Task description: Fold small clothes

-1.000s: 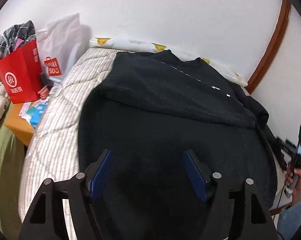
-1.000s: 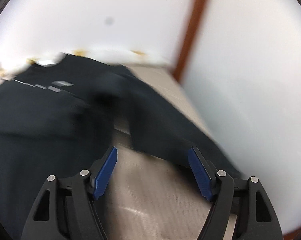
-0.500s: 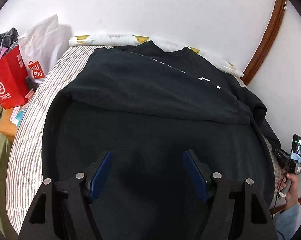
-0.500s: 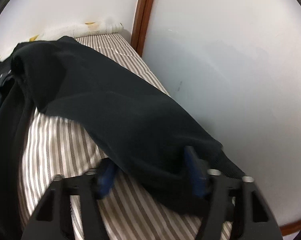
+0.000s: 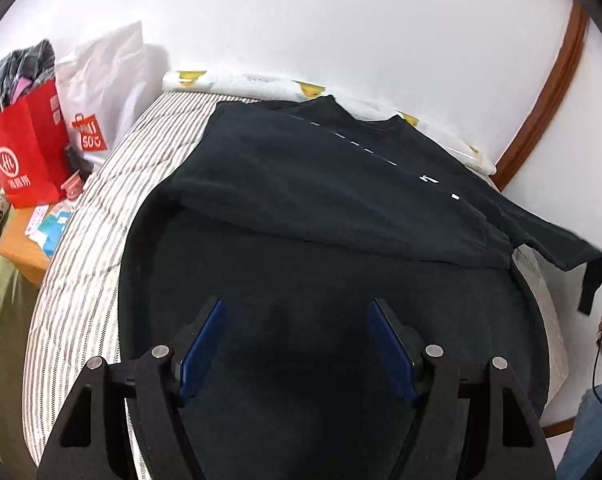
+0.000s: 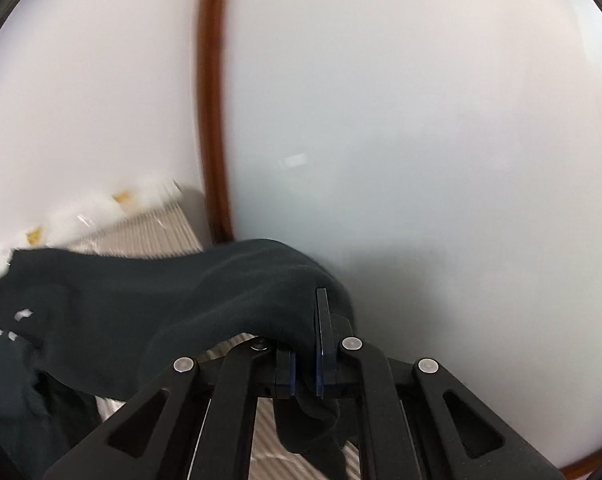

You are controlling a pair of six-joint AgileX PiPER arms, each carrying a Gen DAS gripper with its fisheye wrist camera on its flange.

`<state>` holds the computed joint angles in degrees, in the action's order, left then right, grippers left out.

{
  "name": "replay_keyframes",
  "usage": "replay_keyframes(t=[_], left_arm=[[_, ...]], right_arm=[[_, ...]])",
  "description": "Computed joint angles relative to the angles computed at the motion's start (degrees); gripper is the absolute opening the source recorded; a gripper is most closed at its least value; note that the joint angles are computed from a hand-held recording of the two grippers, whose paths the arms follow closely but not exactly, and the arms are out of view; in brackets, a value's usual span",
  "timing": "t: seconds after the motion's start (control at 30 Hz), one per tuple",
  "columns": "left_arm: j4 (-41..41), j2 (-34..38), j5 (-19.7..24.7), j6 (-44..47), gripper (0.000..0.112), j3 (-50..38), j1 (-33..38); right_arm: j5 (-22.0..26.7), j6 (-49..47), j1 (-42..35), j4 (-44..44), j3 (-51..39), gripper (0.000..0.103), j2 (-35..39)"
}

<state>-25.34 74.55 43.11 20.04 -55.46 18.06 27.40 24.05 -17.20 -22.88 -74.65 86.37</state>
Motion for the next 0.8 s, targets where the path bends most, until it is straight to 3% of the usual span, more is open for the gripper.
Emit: replay_keyframes(t=[0.1, 0.23, 0.33, 0.5, 0.57, 0.63, 0.73, 0.8], left_arm=[[-3.5, 0.7, 0.7, 4.0, 0.071, 0.2, 3.2], [-6.8, 2.0, 2.0, 9.3, 0.071, -0.6, 7.6], [-8.6, 3.3, 2.5, 12.2, 0.071, -1.3, 10.1], [-10.2, 6.0, 2.1, 15.3, 0.071, -2.7, 13.0], [-10.5, 7.1, 1.9, 15.8, 0.071, -3.1, 13.7], [-11.2, 8.2, 2.3, 17.2, 0.071, -3.4, 15.0], [-15.4, 9.3, 2.9, 22.4, 0.071, -3.0, 17.3], [-19.0, 10.4, 4.0, 25.6, 0.072, -3.2, 18.2]], right_arm=[[3.6, 7.5, 11.7, -7.8, -3.1, 0.006, -1.9], [7.8, 10.3, 28.4, -9.4, -9.0, 0.006, -1.6], [11.3, 9.8, 39.2, -6.4, -16.7, 0.006, 2.5], [14.4, 10.4, 51.6, -4.7, -31.4, 0.007, 15.4], [13.5, 11.0, 54.4, -5.0, -35.2, 0.007, 21.5], [16.2, 10.2, 55.7, -3.9, -42.4, 0.007, 29.7], [18.8, 6.4, 53.5, 3.4, -47.8, 0.007, 36.4], [17.3, 5.3, 50.8, 9.5, -48.6, 0.007, 38.6]])
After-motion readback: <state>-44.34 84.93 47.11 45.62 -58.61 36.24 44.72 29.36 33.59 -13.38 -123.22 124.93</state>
